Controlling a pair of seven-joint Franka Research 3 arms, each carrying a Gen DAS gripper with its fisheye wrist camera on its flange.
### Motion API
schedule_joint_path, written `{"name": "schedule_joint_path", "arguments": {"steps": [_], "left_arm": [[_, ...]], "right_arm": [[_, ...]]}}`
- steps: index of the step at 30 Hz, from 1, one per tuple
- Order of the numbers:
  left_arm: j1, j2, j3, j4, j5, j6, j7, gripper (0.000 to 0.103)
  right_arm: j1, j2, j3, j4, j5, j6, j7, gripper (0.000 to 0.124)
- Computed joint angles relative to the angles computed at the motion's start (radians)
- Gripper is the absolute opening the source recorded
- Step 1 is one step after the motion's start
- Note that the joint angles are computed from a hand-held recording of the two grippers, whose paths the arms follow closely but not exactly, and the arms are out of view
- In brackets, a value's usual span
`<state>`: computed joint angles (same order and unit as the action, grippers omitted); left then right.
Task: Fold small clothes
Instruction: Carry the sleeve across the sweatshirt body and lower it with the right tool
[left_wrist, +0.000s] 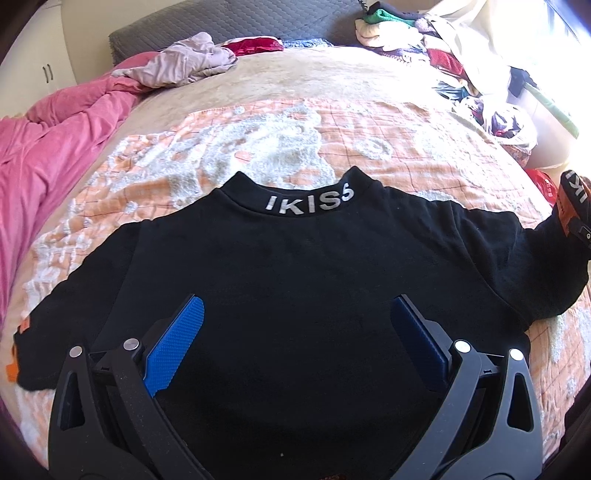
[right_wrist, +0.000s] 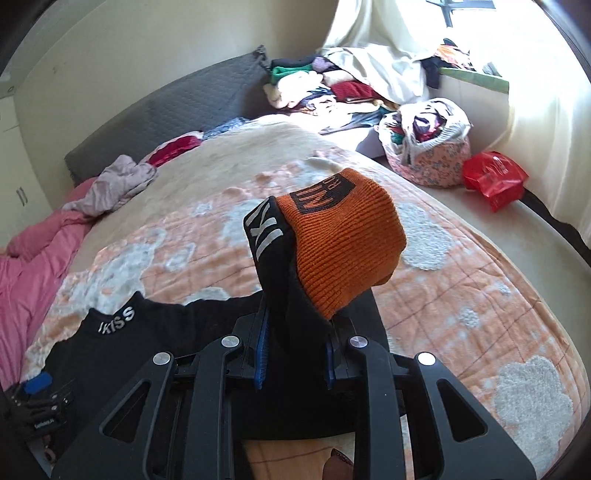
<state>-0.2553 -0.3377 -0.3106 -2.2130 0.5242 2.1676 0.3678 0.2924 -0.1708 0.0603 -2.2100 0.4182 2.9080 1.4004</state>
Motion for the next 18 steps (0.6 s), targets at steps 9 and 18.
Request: {"name": "schedule_joint_path", "arguments": {"steps": [9, 18], "left_arm": [[0.005, -0.052, 0.006, -0.046, -0.006, -0.001, -0.013, 0.095], [0.011, -0.121, 0.032, -0.13, -0.067, 0.08, -0.024, 0.095]], "right_arm": [[0.075, -0.061, 0.014, -0.057, 0.02, 0.041, -0.133, 0.021], [0.117, -0.055, 0.044, -0.073, -0.012, 0.058, -0.194, 0.021]]}}
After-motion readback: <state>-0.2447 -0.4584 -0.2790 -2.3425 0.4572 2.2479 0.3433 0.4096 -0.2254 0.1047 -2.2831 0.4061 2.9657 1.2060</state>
